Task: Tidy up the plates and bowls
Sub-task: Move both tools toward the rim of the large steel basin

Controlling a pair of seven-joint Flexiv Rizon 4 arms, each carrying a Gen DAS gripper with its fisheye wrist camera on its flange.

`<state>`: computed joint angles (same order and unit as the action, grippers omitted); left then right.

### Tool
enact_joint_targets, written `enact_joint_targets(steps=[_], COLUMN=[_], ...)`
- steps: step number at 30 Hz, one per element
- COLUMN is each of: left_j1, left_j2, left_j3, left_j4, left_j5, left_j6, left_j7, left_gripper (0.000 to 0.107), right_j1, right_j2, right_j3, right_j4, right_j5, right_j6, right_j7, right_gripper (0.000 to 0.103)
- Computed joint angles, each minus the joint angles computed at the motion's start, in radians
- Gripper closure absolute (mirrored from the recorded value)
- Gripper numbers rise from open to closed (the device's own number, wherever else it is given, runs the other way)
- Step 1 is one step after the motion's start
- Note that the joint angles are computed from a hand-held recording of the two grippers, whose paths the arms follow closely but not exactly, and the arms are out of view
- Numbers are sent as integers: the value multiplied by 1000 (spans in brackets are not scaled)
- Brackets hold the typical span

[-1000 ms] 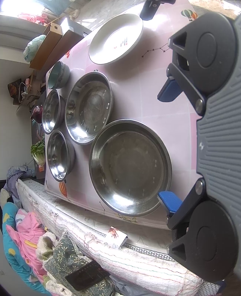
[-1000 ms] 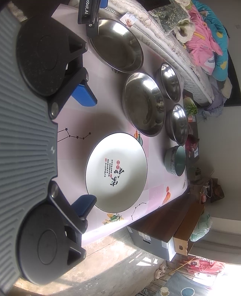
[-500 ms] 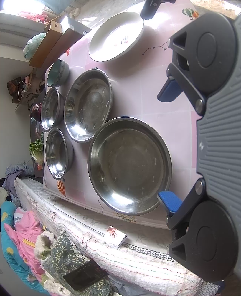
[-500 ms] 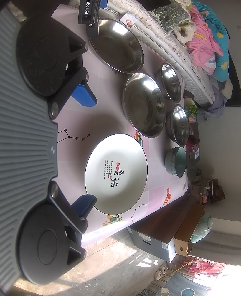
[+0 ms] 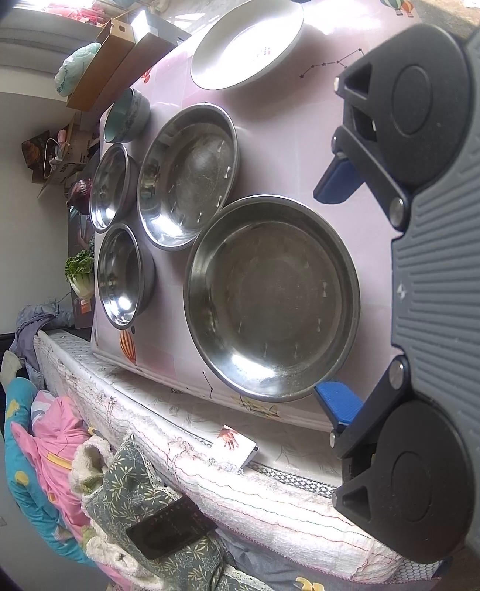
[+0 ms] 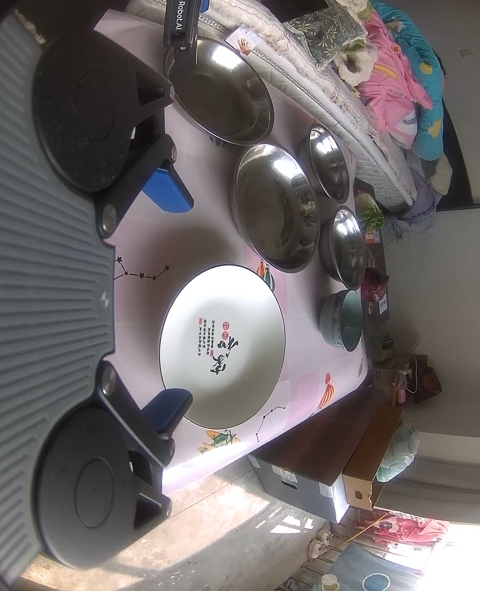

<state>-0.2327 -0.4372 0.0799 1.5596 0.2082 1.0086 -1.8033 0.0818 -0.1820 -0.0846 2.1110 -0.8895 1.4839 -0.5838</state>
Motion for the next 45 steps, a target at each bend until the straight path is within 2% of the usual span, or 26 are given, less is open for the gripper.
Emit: enact_joint_targets(steps=[3, 8, 11, 15, 18, 20, 23, 24, 28, 34, 45], left_j1=[3, 5, 10, 23, 37, 45, 58, 59, 65, 76, 86], left_j2=[-8, -19, -24, -40, -57, -67, -82, -86, -103, -145, -239], left_j3=[16, 37, 42, 42, 39, 37, 31, 32, 34, 35, 33], left_j4=[-8, -25, -32, -53, -72, -84, -99, -105, -131, -200, -348], left_j5=[9, 36, 45, 40, 21, 8, -14, -17, -35, -62, -90], left_j6=[8, 19, 36, 45, 44, 42, 43, 43, 38, 21, -21], left_j7=[-27, -68, -82, -80, -71, -64, -41, -36, -20, 2, 51], left_gripper=[4, 4, 4, 4, 4, 4, 4, 4, 4, 4, 4], right_j1=[6, -8, -15, 12, 97, 143, 252, 268, 219, 179, 67], right_j2=[-3, -26, -47, -77, -99, -111, -132, -141, -177, -223, -329], right_j3=[-34, -37, -41, -87, -207, -259, -383, -397, -314, -231, -30], right_j4=[-6, -28, -44, -64, -76, -86, -98, -106, -162, -235, -419], right_j5=[-102, -157, -135, -87, -94, -85, -72, -61, -6, 77, 259], right_j6=[10, 20, 65, 147, 228, 248, 282, 286, 267, 238, 131], right_j7=[55, 90, 101, 110, 154, 153, 150, 140, 84, 5, -183], right_gripper=[1, 1, 1, 1, 1, 1, 1, 1, 1, 1, 1])
